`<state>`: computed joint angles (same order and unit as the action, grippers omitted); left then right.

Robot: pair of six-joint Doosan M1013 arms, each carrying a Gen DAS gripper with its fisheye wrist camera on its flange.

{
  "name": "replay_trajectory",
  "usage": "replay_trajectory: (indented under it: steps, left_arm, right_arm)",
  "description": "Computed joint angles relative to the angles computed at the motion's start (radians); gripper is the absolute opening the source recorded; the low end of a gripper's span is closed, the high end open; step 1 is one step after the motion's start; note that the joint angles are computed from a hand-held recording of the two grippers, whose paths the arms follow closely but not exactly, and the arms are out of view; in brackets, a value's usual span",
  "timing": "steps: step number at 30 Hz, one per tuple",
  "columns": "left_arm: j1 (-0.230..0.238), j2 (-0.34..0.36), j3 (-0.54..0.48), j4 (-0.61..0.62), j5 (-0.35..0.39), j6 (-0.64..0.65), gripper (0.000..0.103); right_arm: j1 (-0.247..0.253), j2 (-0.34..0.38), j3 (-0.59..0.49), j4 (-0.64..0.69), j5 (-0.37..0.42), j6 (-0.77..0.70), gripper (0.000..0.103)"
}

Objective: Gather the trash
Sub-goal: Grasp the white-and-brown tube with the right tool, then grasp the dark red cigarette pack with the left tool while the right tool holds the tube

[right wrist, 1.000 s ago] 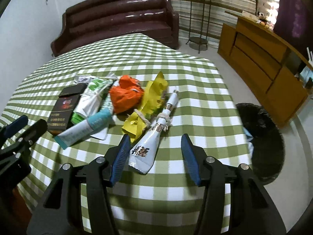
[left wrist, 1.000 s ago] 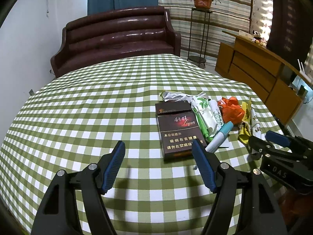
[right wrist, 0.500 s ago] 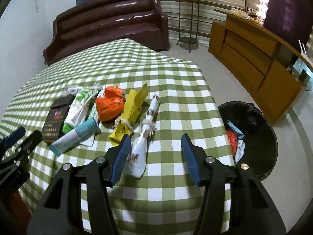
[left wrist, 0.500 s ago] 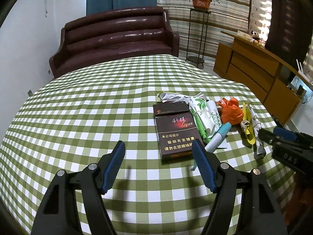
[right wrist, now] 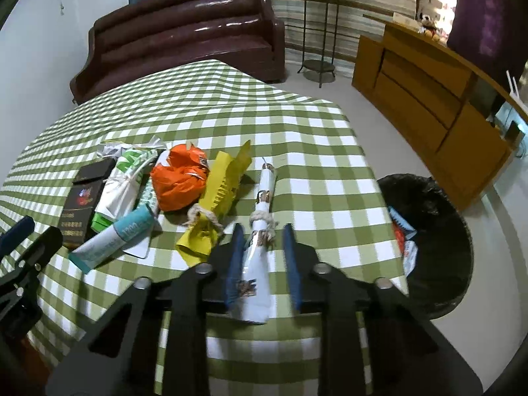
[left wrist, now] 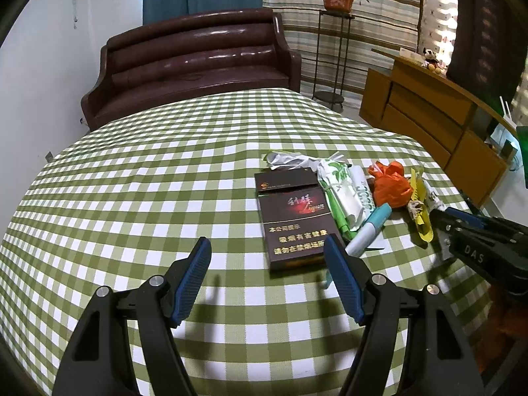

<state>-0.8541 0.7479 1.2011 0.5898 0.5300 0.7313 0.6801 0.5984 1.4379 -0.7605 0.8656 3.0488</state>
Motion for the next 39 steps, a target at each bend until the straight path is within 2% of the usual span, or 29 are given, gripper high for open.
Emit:
replay_trajectory:
  steps: [1, 4, 12, 17, 18, 27, 37, 39]
  left_arm:
    - [-0.001, 0.001, -0.002, -0.005, -0.001, 0.008, 0.069]
    - [-0.004, 0.007, -0.011, -0.009, 0.003, 0.022, 0.069]
    - [-0.001, 0.031, -0.057, -0.033, 0.037, 0.043, 0.069]
    - [0.004, 0.054, -0.100, -0.119, 0.059, 0.126, 0.069]
    - [0.004, 0.057, -0.106, -0.126, 0.061, 0.131, 0.072]
    - [0.011, 0.071, -0.126, -0.137, 0.106, 0.144, 0.073]
    - [0.016, 0.080, -0.140, -0.158, 0.111, 0.167, 0.073]
    - [0.017, 0.084, -0.147, -0.179, 0.118, 0.188, 0.066]
  right_arm:
    - [0.000, -0.001, 0.003, -0.001, 0.004, 0.002, 0.015]
    - [-0.002, -0.012, 0.022, -0.004, -0.019, 0.020, 0.015]
    - [-0.005, -0.031, 0.050, -0.034, -0.052, 0.052, 0.015]
    - [-0.010, -0.039, 0.064, -0.035, -0.069, 0.065, 0.015]
    - [-0.011, -0.040, 0.066, -0.033, -0.073, 0.063, 0.015]
    - [-0.015, -0.042, 0.075, -0.032, -0.091, 0.066, 0.015]
    - [-0.017, -0.039, 0.074, -0.030, -0.092, 0.065, 0.015]
    - [-0.017, -0.039, 0.074, -0.031, -0.092, 0.065, 0.015]
